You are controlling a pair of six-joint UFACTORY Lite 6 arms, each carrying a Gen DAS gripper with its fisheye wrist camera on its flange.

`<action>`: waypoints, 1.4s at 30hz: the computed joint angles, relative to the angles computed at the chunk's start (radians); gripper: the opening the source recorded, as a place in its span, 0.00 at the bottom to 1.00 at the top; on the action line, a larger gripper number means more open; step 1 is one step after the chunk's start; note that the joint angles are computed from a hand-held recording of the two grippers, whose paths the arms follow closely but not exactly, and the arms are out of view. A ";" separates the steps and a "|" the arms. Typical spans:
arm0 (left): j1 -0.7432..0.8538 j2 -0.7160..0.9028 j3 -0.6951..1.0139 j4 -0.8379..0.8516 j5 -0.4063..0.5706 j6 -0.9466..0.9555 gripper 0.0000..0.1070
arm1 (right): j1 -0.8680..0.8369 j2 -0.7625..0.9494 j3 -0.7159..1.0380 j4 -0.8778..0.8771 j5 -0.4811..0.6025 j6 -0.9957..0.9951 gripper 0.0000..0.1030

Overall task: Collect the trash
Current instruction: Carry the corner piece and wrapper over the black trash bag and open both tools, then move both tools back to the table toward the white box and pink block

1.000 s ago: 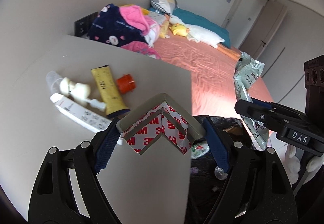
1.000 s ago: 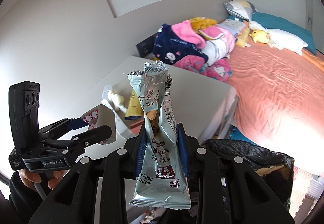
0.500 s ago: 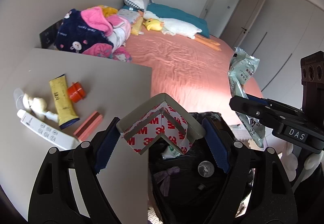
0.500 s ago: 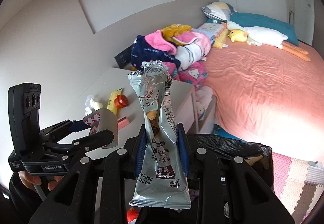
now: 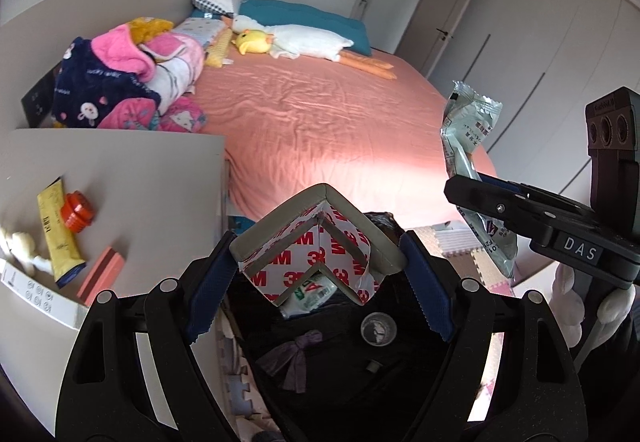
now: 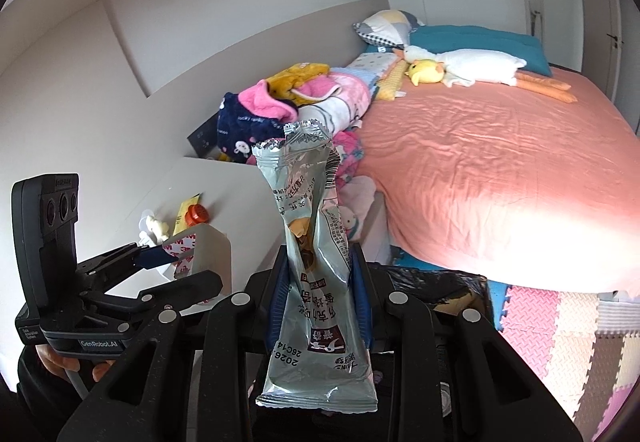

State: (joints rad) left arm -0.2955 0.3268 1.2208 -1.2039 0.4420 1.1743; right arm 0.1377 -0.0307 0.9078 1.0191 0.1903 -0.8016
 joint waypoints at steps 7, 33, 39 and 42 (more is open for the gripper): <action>-0.071 0.030 0.043 0.045 0.015 -0.043 0.74 | -0.078 -0.077 -0.075 0.053 0.018 -0.057 0.30; -0.090 0.086 0.066 0.233 0.031 -0.299 0.91 | -0.179 -0.238 -0.224 0.144 0.014 -0.128 0.73; -0.043 0.040 0.007 0.223 0.011 -0.289 0.91 | -0.102 -0.178 -0.187 0.180 -0.013 -0.152 0.73; -0.011 0.016 -0.021 0.221 0.007 -0.279 0.91 | -0.060 -0.133 -0.153 0.192 -0.025 -0.154 0.73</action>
State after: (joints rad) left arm -0.3064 0.3431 1.1997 -0.9831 0.4492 0.8949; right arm 0.0779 -0.1635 0.7550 1.2109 0.1656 -0.9561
